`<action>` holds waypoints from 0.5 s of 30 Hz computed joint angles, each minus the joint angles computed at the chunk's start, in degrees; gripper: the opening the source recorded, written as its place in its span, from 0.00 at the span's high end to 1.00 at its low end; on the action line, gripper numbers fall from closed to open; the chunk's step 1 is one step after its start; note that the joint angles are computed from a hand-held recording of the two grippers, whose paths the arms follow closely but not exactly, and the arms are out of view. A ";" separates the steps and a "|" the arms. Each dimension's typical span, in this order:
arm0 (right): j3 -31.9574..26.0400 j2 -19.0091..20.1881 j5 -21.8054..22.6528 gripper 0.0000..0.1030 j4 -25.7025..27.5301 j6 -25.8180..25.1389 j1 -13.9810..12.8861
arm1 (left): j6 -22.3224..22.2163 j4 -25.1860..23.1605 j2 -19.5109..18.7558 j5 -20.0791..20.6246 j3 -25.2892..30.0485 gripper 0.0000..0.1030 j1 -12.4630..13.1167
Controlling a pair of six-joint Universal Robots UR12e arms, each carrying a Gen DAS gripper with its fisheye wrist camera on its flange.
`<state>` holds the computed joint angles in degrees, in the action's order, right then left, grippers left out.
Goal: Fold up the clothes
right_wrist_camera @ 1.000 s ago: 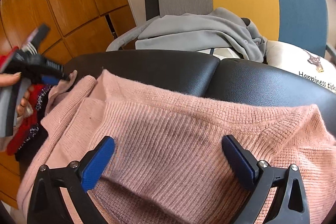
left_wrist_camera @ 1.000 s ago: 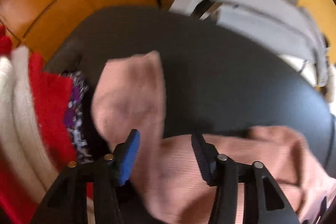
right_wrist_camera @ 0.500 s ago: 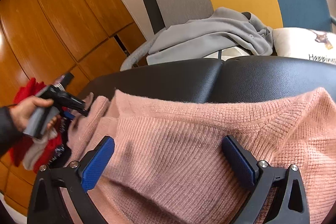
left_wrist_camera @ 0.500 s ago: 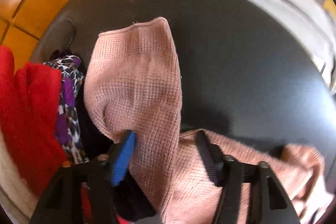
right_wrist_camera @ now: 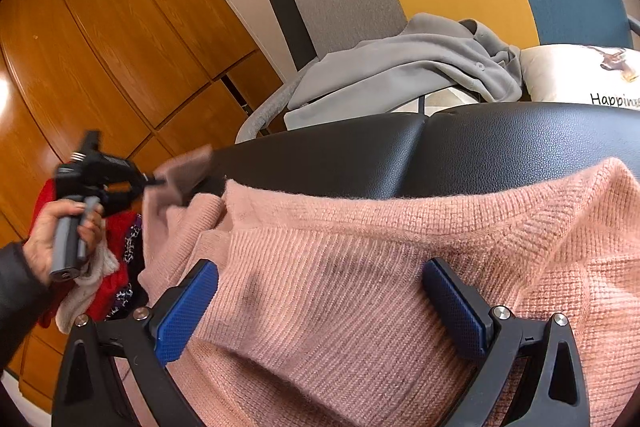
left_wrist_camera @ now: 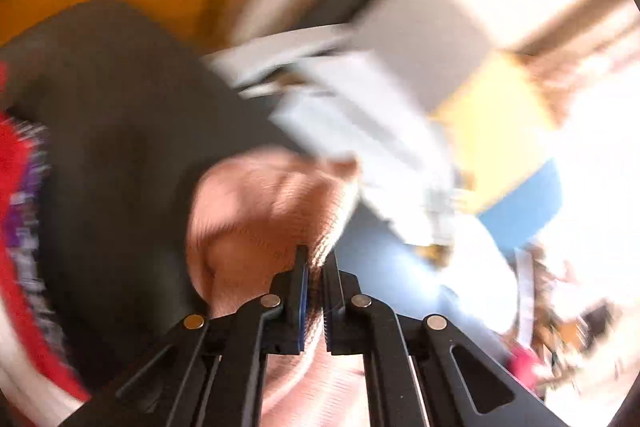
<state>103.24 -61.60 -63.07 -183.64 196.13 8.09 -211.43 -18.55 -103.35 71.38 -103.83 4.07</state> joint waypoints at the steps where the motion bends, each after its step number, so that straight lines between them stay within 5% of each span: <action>1: 0.04 0.03 0.27 0.00 -0.17 0.18 -0.09 | 2.15 3.44 0.13 -2.98 -0.61 0.96 -0.76; 3: 0.15 0.13 0.99 0.00 -0.68 0.72 -0.31 | 3.98 5.59 -1.38 -8.81 0.94 0.96 -2.29; 7: 0.19 0.22 1.64 0.00 -1.01 1.15 -0.52 | 11.99 5.89 -2.88 -13.46 1.03 0.96 -6.33; 12: 0.19 0.30 2.08 0.00 -1.26 1.44 -0.64 | 17.18 1.28 -5.56 -11.52 1.65 0.93 -10.25; 15: 0.24 0.43 2.78 0.00 -1.79 2.15 -0.78 | 16.64 1.85 -2.01 -8.40 -2.62 0.81 -11.48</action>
<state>103.48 -61.17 -60.30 -185.43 198.27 7.31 -194.79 -16.70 -105.36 62.98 -106.45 -7.42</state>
